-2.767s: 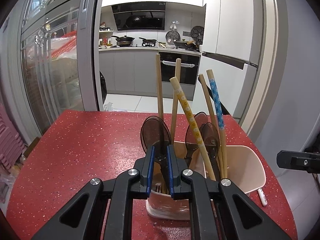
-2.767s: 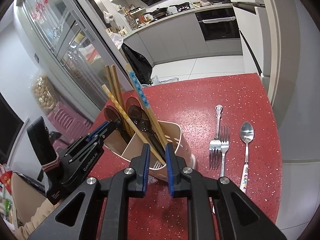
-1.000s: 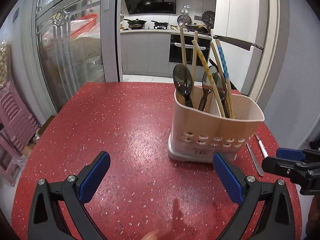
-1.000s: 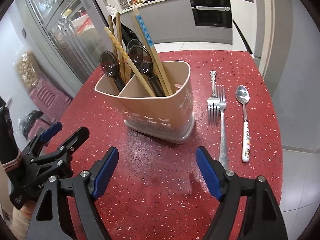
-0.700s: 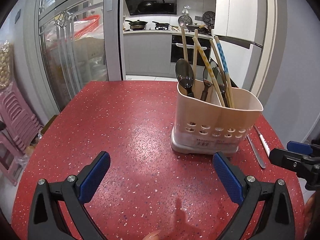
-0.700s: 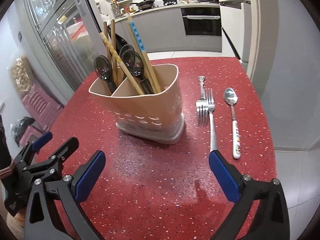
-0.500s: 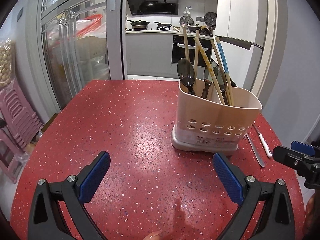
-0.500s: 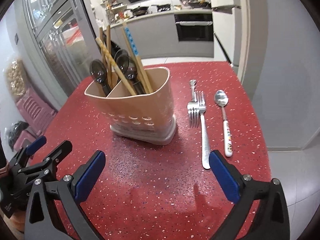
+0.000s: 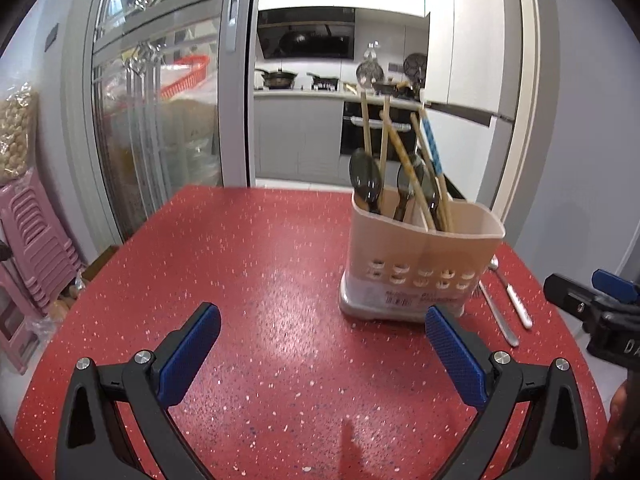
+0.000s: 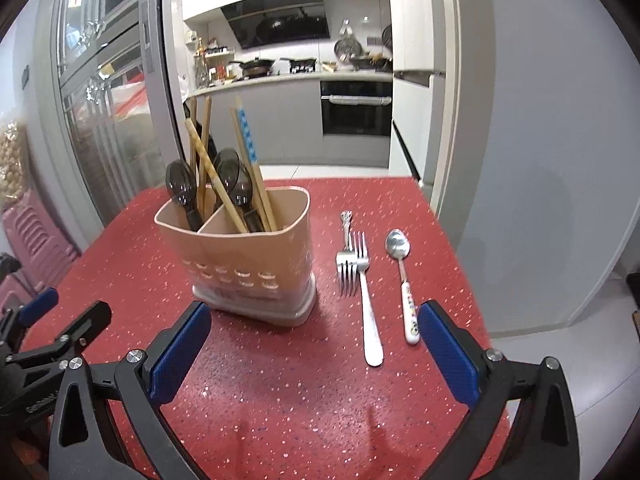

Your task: Organize utensils

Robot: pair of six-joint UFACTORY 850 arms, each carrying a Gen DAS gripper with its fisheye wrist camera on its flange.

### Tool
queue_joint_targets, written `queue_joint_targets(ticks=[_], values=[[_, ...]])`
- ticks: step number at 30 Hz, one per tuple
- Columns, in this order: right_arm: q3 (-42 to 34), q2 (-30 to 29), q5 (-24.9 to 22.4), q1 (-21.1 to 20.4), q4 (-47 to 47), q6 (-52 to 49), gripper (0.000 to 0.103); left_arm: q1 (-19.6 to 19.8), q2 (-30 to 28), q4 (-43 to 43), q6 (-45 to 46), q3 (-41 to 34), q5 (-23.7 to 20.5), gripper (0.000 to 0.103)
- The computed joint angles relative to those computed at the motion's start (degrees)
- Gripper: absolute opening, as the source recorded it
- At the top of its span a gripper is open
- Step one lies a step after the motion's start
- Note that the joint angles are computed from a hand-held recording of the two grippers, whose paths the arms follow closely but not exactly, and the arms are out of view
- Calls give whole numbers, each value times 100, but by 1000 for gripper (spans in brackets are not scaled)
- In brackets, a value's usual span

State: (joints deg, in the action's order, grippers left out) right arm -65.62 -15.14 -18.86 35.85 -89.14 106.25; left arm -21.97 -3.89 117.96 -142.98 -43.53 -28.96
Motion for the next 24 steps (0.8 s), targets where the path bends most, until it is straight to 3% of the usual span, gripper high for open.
queue_joint_targets(ticks=[24], values=[[-106,-76,-309,51,-1579,1380,103,103,-258,92,101,-395,-152,103]])
